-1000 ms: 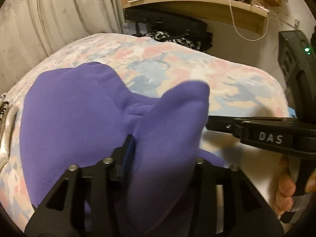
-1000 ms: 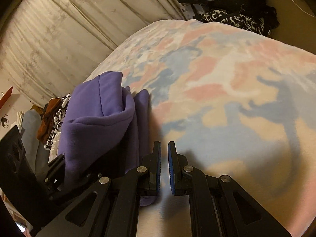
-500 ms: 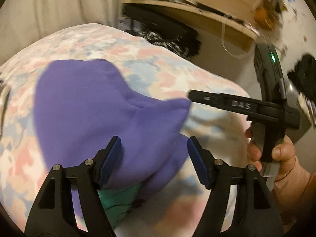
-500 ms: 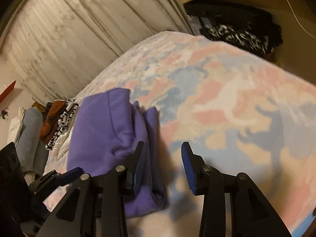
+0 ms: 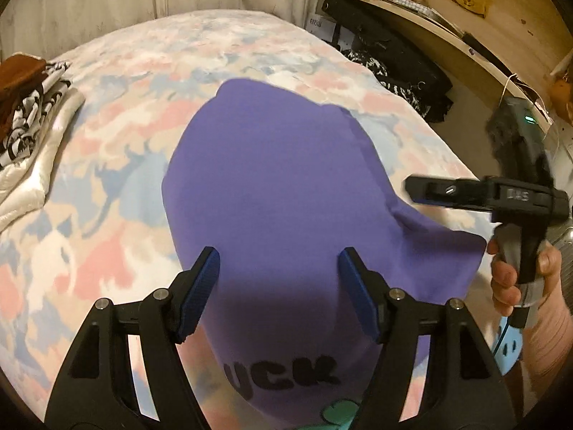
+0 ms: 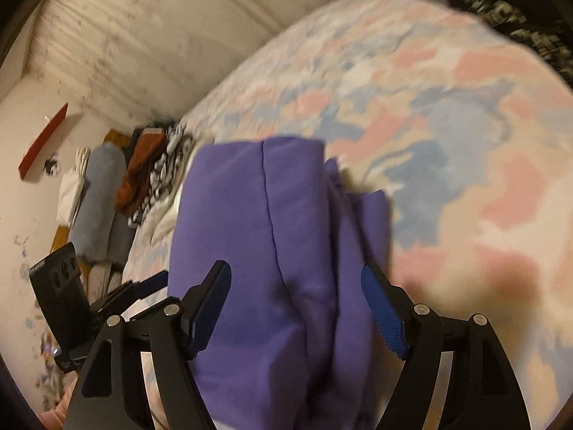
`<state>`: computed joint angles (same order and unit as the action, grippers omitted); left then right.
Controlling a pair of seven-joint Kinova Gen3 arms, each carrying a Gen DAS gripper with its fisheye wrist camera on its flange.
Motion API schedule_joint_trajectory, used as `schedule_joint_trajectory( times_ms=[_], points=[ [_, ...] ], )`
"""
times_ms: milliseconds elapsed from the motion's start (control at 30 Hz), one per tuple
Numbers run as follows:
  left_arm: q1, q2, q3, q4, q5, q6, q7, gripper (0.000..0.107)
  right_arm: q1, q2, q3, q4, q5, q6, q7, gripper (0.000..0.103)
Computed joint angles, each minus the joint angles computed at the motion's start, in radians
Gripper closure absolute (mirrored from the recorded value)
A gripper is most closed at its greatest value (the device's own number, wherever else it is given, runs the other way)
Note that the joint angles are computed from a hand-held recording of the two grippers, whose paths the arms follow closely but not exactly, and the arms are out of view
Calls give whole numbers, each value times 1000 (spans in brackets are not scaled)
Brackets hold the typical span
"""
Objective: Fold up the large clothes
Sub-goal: 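Open both tools and press the narrow folded bundle flat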
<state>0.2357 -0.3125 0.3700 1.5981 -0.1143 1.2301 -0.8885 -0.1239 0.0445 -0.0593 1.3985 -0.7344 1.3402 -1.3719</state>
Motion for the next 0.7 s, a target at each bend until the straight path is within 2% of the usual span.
schedule_joint_trajectory(
  times_ms=[100, 200, 267, 300, 333, 400, 567, 700],
  points=[
    [-3, 12, 19, 11, -33, -18, -3, 36, -13, 64, -17, -31, 2, 30, 2, 27],
    [-1, 51, 43, 20, -82, -46, 4, 28, -2, 104, -34, -26, -29, 55, 41, 27],
    [15, 62, 19, 28, -83, -62, -8, 20, 0, 103, -42, -13, -24, 50, 68, 28],
    [23, 64, 1, 32, -72, -68, -17, 19, 2, 94, -43, -2, -24, 43, 86, 33],
    [29, 70, -21, 34, -56, -79, -35, 18, 2, 85, -43, 9, -21, 33, 100, 53],
    [39, 73, -56, 34, -25, -84, -69, 17, 7, 75, -50, 21, -13, 38, 128, 84],
    [52, 84, -67, 19, -12, -65, -131, 17, -20, 5, -37, 77, 31, -9, 158, 89],
    [64, 85, -42, 19, -31, -58, -142, 17, -20, -79, -3, 131, 41, 5, 178, 90]
  ],
)
